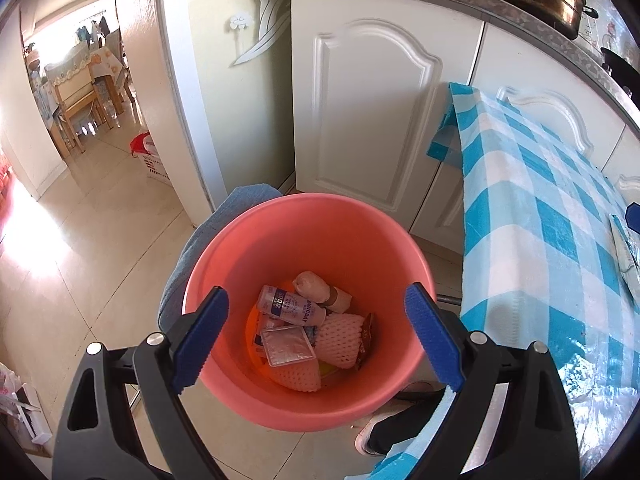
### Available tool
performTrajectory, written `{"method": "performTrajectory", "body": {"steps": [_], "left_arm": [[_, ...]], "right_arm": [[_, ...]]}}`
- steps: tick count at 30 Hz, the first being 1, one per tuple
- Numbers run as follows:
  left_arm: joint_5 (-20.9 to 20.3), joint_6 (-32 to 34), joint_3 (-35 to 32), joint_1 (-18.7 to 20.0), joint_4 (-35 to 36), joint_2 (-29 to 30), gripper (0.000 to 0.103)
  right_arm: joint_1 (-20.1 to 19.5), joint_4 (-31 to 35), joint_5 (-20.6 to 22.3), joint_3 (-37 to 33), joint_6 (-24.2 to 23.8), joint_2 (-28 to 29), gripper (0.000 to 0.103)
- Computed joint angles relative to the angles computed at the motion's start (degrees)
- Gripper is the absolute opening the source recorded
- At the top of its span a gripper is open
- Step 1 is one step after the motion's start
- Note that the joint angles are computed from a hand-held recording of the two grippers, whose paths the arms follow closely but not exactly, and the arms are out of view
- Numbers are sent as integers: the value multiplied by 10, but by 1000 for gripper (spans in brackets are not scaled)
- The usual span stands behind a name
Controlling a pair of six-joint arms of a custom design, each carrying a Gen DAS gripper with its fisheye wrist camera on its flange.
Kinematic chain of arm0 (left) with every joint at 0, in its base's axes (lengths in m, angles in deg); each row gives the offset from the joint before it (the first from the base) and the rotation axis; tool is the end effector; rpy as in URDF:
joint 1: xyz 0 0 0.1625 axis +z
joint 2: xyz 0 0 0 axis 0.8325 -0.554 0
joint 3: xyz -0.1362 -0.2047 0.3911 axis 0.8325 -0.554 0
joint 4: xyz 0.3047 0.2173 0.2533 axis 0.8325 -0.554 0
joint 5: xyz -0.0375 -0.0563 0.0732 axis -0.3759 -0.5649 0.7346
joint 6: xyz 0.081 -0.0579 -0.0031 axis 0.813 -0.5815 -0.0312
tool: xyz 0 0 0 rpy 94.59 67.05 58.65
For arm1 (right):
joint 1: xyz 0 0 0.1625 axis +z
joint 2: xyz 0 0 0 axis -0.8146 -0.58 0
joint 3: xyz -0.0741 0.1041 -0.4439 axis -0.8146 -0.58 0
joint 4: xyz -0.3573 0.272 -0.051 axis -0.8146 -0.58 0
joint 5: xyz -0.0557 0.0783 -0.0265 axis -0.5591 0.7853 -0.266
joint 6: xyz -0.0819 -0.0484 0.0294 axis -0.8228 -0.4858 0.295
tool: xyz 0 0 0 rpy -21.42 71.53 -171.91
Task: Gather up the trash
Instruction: 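Move both tools back over the table toward the stacked packets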
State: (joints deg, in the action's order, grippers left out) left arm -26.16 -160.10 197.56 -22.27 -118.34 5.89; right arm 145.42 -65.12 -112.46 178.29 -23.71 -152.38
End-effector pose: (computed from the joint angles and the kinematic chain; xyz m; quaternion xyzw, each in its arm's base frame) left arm -0.3352 -0.4932 0.0557 -0.0802 0.8269 -0.3784 0.4083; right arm 0.1341 -0.5852 0.3312 0.3877 -0.8976 0.1741 0.1169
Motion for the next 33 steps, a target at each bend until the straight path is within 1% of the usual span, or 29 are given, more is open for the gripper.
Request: {"method": "performTrajectory", "body": {"steps": [2,3,4,11,20,27,33], "left_arm": [[1,3,-6,-2,3,3,91],[1,5,-8,-3,5,4,95],[3,5,-12,-5,9,6,96],[8,31,-35,-15,13,23,96],[3,74,-71,-23,13,53,97],[3,114,-99,-30,2,79,97],[0,154,-119,-35,-21,101,97]], "right_arm": [[-2,-3,-1,1,-2,-5,90],[-4,-4,0,2,-2,-8,90],[-6,-5,1,2,-2,-11,90],[-23,-6,5,0,1,-26,90],[-45,-5,6,0,0,-50,90],[-67,-7,20,-2,3,-70,90],[-88,-7,29,-4,3,-88,90]]}}
